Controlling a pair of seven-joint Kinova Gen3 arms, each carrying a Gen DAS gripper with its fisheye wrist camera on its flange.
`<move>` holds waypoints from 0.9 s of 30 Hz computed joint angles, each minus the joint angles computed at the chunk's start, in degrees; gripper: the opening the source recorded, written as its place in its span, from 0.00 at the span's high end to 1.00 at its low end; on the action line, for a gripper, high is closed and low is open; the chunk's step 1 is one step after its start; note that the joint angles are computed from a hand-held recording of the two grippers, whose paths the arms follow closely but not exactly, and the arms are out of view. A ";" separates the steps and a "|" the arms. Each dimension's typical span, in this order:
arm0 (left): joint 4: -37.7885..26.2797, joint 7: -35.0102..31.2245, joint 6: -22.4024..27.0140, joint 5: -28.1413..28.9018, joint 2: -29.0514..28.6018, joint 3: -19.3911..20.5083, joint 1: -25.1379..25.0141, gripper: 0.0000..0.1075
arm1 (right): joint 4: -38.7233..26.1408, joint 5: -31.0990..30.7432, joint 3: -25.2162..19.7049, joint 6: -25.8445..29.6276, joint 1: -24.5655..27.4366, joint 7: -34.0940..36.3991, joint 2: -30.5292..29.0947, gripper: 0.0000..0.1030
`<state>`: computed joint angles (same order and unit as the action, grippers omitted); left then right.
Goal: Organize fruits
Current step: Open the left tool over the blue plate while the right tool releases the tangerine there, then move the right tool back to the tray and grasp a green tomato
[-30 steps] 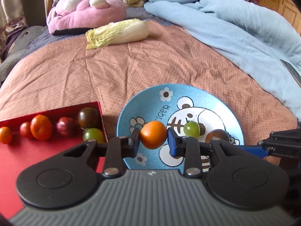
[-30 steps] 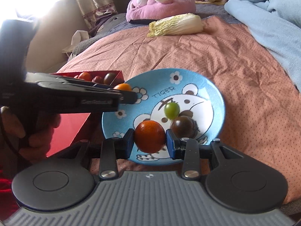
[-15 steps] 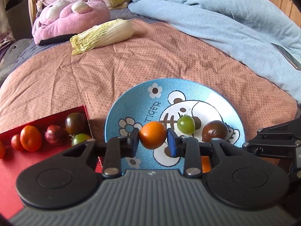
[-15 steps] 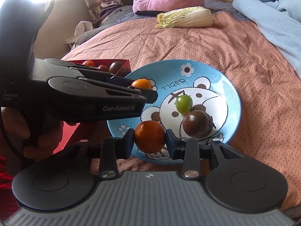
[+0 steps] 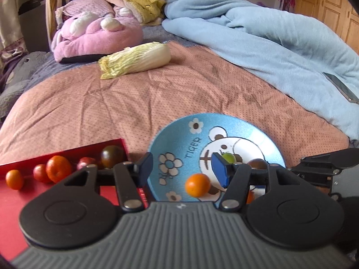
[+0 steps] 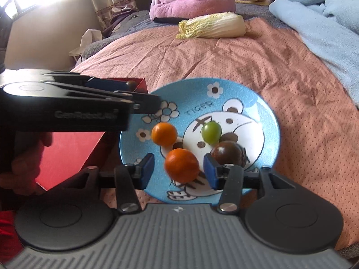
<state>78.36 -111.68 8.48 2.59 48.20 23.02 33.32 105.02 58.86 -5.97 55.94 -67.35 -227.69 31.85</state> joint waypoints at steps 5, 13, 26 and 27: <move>1.06 0.61 0.50 0.82 -2.75 -0.19 -2.48 0.44 | -1.57 -0.11 0.08 3.09 -0.38 1.59 -0.45 0.43; 3.18 4.77 -0.49 -0.13 -6.13 -10.67 -0.63 0.44 | -6.74 1.29 0.07 5.71 0.27 7.43 -0.16 0.43; 6.78 17.63 -1.99 1.37 -8.19 -16.80 -3.31 0.44 | -19.93 1.38 3.90 -3.38 4.36 24.20 5.81 0.43; 6.44 18.82 -1.32 1.37 -8.12 -17.84 -2.83 0.44 | -20.74 1.12 4.45 -4.51 4.64 25.49 6.36 0.43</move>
<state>84.80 -92.86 7.16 3.96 40.09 5.18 30.50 84.28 59.98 -1.53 51.44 -62.71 -202.21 38.21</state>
